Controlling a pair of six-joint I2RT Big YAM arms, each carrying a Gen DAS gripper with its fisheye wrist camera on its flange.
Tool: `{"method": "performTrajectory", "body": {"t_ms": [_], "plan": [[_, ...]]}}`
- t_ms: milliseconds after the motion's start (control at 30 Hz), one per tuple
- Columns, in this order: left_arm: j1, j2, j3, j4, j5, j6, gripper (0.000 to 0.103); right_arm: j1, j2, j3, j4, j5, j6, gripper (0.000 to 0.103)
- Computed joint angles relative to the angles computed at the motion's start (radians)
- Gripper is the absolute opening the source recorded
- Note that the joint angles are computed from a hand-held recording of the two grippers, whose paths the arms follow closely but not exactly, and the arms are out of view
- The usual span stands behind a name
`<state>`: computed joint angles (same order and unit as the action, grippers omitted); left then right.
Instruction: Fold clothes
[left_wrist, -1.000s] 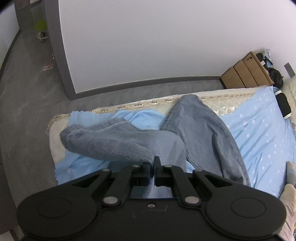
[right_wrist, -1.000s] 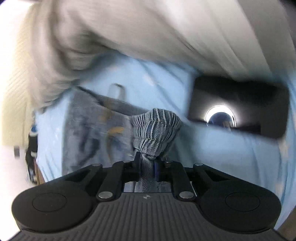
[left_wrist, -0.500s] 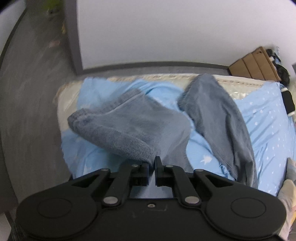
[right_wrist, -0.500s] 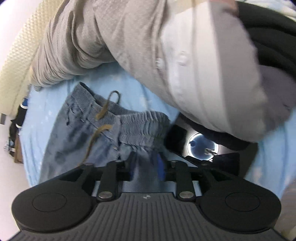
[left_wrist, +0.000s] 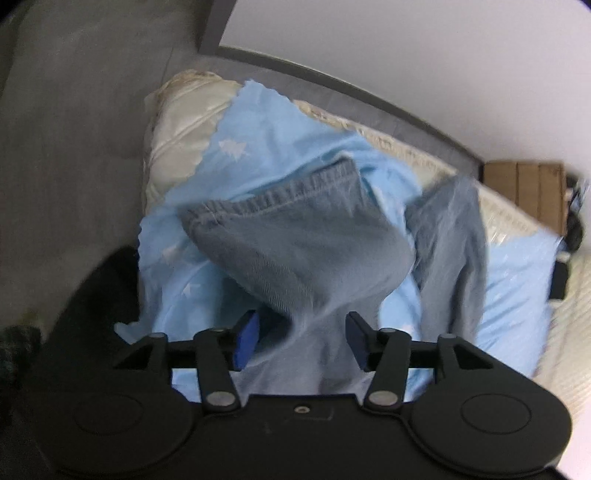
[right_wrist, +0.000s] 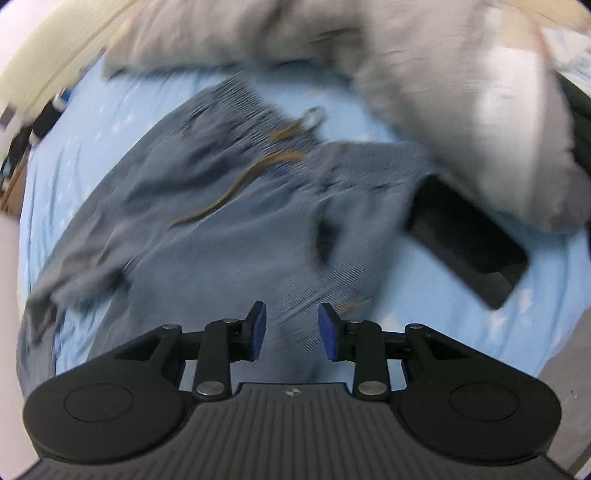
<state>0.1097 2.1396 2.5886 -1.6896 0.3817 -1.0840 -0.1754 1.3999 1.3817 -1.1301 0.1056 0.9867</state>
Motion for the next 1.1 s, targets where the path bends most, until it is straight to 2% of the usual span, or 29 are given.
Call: {"method": "performTrajectory", "body": {"t_ms": [67,233,333,433,600,733,767,833,1033,1100], "plan": [[0.027,-0.047,-0.099,0.072,0.045,-0.049,0.059,0.045,0.047,0.061,-0.016,0.004,0.005,0.033],[0.076,-0.078,-0.230,0.115,0.127,-0.106,0.059,0.149,0.163,0.234,-0.082,0.018,-0.030,0.035],[0.089,-0.117,-0.357,0.187,0.167,-0.167,0.059,0.186,0.229,0.335,-0.124,0.015,-0.067,0.035],[0.095,-0.130,-0.440,0.253,0.185,-0.200,0.059,0.207,0.298,0.432,-0.160,0.008,-0.103,0.035],[0.109,-0.119,-0.507,0.334,0.193,-0.224,0.059,0.224,0.369,0.557,-0.230,-0.002,-0.141,0.035],[0.115,-0.097,-0.498,0.354,0.172,-0.230,0.051,0.230,0.415,0.643,-0.281,0.007,-0.172,0.035],[0.116,-0.087,-0.476,0.339,0.166,-0.220,0.036,0.231,0.425,0.664,-0.294,0.009,-0.178,0.035],[0.118,-0.058,-0.407,0.304,0.152,-0.176,0.017,0.231,0.442,0.698,-0.310,0.012,-0.186,0.035],[0.120,0.039,-0.114,0.213,0.055,-0.046,0.006,0.231,0.499,0.796,-0.328,0.009,-0.196,0.035],[0.122,0.070,-0.010,0.211,0.036,0.001,0.004,0.232,0.519,0.825,-0.324,0.002,-0.198,0.035]]}}
